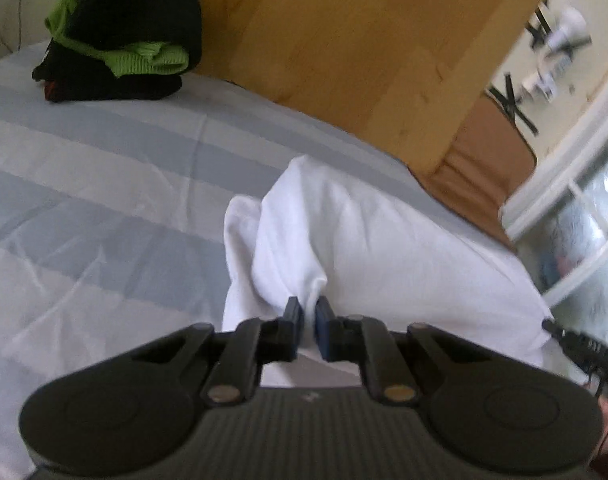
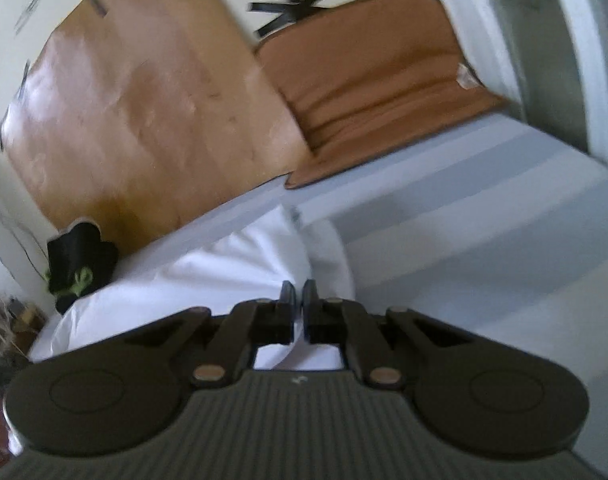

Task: Fold small clothes

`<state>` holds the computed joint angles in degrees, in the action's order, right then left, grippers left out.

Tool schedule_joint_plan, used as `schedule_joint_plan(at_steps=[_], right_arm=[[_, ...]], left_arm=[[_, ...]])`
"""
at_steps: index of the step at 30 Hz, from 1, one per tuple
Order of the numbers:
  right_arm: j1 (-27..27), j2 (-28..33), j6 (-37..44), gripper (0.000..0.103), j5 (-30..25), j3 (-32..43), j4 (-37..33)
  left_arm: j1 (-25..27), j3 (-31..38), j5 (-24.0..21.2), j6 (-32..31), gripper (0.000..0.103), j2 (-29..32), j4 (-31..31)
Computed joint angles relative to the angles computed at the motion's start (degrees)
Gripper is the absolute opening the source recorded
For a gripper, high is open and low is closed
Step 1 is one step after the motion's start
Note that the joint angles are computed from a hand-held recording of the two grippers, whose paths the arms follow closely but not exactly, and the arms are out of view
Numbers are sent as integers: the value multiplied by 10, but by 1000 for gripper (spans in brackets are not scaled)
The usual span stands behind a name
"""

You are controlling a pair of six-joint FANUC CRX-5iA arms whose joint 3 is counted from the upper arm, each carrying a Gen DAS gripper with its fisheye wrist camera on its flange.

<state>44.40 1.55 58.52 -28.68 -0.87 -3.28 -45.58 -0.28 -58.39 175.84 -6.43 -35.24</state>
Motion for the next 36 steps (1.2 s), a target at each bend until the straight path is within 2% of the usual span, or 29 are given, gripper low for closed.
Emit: schedule_joint_plan(at_steps=[2, 3, 4, 6, 8, 10, 12, 15, 16, 17, 19, 20, 21, 22, 23, 24, 25, 26, 29, 30, 33, 35, 36], right_arm=[[5, 13, 31, 9, -48, 15, -4], [8, 20, 39, 11, -62, 22, 4], [9, 20, 34, 14, -53, 20, 13], [12, 10, -17, 30, -9, 2, 56], [18, -4, -103, 35, 75, -39, 143], [24, 8, -97, 35, 97, -22, 152], [34, 42, -3, 37, 80, 42, 72], [28, 103, 175, 39, 4, 166, -115], [26, 126, 209, 39, -21, 199, -149], [25, 151, 214, 39, -48, 230, -155], [28, 184, 158, 37, -65, 251, -97], [30, 191, 118, 26, -56, 242, -53], [25, 196, 81, 1, -55, 234, -25], [11, 189, 56, 0, -37, 213, -27], [0, 177, 50, 0, -1, 189, -59], [-15, 170, 58, 0, 12, 181, -106], [-21, 165, 56, 0, 22, 172, -122], [-19, 163, 47, 0, 30, 166, -109], [7, 162, -25, 0, 60, 134, 14], [6, 162, -21, 0, 62, 132, 19], [-1, 156, 4, 2, 59, 132, -24], [2, 135, -13, 10, 79, 104, -30], [10, 123, -35, 19, 92, 87, -11]], left_arm=[[-1, -11, 4, -3, 9, -9, 18], [0, -11, -3, -8, 13, -8, 26], [-1, -8, -13, -12, 21, -5, 31], [-6, -3, -31, -17, 22, -11, 23], [-39, 22, -81, 9, 23, -15, -38], [-67, 50, -118, 27, 23, -9, -96], [-64, 71, -106, 16, 23, 2, -120], [-35, 88, -36, -20, 23, 34, -117], [-20, 92, -14, -33, 23, 46, -103], [-6, 98, 1, -52, 23, 62, -87], [6, 122, -26, -69, 23, 100, -77], [16, 132, -49, -79, 22, 117, -66], [24, 137, -66, -88, 16, 130, -55], [31, 133, -76, -86, 6, 137, -48], [26, 109, -56, -68, 6, 126, -72], [26, 93, -38, -66, 6, 116, -76], [26, 88, -33, -60, 6, 112, -76], [26, 91, -35, -60, 6, 113, -75], [19, 114, -62, -79, 6, 131, -81], [17, 123, -71, -84, 6, 136, -82], [14, 128, -78, -65, 7, 134, -73], [7, 117, -69, -32, 14, 119, -85], [-6, 117, -70, -18, 18, 115, -105]])
